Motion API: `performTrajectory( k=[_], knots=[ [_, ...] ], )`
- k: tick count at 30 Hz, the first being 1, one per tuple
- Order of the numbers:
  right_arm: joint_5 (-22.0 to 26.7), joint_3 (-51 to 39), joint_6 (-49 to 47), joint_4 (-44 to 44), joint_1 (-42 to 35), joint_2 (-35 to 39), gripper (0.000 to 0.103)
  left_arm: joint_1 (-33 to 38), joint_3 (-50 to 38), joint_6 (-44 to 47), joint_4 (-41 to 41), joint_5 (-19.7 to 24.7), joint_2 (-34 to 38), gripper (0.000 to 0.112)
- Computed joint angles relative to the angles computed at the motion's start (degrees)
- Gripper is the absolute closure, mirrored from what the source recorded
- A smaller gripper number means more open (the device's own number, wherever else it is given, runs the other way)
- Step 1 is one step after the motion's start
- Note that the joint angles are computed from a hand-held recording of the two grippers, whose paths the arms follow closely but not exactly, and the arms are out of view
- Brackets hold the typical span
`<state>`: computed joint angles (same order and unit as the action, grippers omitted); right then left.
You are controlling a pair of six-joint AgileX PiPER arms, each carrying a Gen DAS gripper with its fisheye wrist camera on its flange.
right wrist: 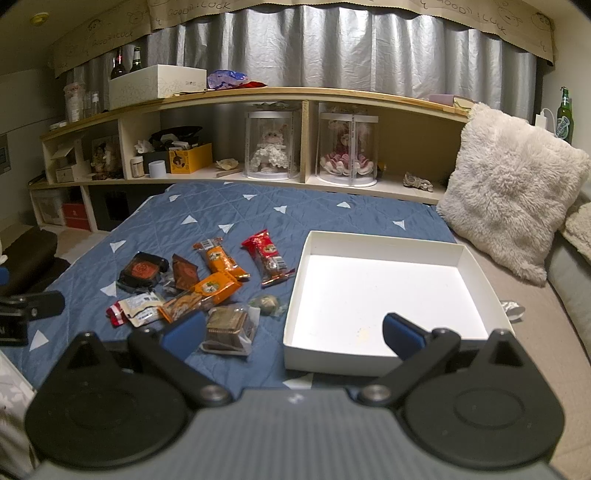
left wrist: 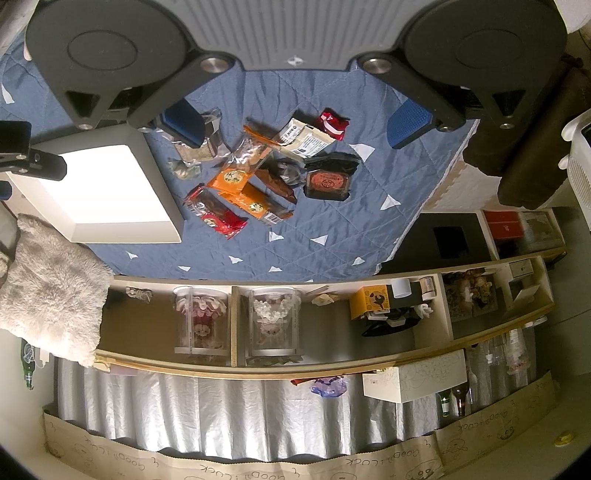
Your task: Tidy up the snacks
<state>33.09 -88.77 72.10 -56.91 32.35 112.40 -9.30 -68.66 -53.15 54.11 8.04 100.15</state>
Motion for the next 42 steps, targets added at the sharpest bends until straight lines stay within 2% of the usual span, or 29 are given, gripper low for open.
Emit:
performTrajectory(
  k=[42],
  knots=[
    [0.3,-0.33,-0.79,0.52,-0.02,-0.01,0.001,0.05,0.09,-0.53,0.46,-0.17,-0.02,0.009]
  ],
)
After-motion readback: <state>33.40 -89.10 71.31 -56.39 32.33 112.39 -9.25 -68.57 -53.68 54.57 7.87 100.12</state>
